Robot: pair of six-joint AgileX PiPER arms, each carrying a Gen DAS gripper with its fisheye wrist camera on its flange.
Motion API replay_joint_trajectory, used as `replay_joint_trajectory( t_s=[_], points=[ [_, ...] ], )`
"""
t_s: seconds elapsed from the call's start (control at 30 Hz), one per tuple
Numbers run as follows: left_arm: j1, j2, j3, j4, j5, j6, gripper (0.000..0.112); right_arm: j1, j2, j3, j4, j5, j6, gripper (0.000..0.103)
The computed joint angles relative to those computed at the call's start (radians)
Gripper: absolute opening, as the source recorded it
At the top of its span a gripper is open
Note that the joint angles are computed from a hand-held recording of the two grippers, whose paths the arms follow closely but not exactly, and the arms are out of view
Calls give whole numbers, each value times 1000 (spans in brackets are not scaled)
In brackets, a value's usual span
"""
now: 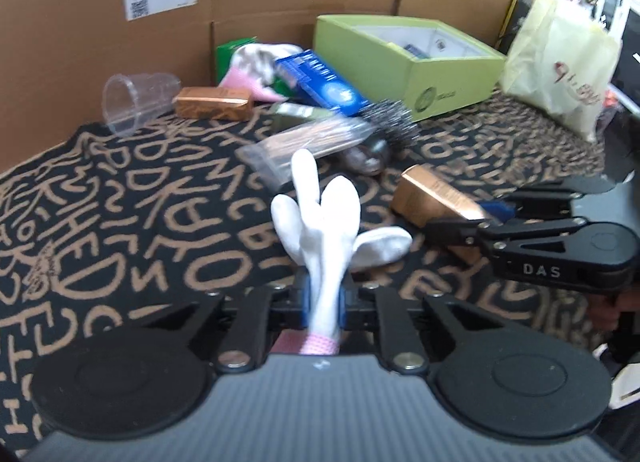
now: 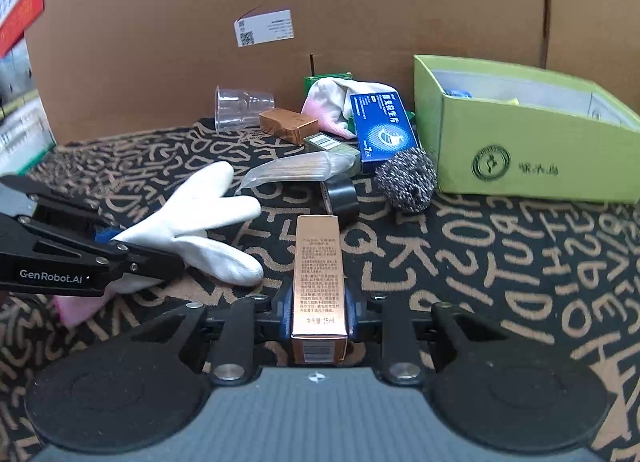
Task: Organize objects
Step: 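Grasp the white glove with the left gripper while the right gripper grasps the copper box, then carry the glove and copper box over the green box and lower them inside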
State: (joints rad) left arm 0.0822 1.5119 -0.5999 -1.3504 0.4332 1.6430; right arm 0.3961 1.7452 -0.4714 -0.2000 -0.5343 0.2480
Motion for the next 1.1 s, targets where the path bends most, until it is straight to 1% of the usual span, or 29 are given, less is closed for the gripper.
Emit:
replay_joint_trajectory(
  t_s=[0.17,0.33,0.43,0.53,0.63,0.7,0.73,0.83,0.9,0.93,1.0,1.07,1.1],
  points=[
    [-24,-48,-50,82,115,-108,12,-166,-90,47,-349,-23,283,28],
    [-122,-61,-140,90,152,-183,12,-342,-205,68,-622,-23,469,28],
    [-206,-45,-215,79,124,-225,12,-432,-256,53,-753,-20,567,28],
    [-290,-2,-320,110,69,-313,12,-507,-291,24,-825,-16,626,28],
    [-348,80,-463,189,46,-444,13,-558,-300,-21,-848,-10,649,28],
    [-395,147,-567,267,1,-559,13,-579,-282,-65,-828,9,638,28],
    [-414,188,-629,328,-9,-644,13,-582,-266,-93,-809,24,627,28],
    [-455,332,-847,541,7,-931,13,-596,-198,-197,-794,62,633,28],
    [-485,434,-1001,705,19,-1131,13,-574,-144,-264,-678,107,535,28],
    [-499,488,-1083,786,30,-1231,13,-562,-112,-303,-606,134,473,28],
    [-514,612,-1276,936,92,-1410,13,-554,-41,-396,-554,175,433,28],
    [-523,741,-1476,1018,154,-1538,13,-542,33,-494,-498,225,393,28],
    [-526,807,-1576,1040,182,-1590,13,-534,74,-543,-450,245,338,28]
  ],
)
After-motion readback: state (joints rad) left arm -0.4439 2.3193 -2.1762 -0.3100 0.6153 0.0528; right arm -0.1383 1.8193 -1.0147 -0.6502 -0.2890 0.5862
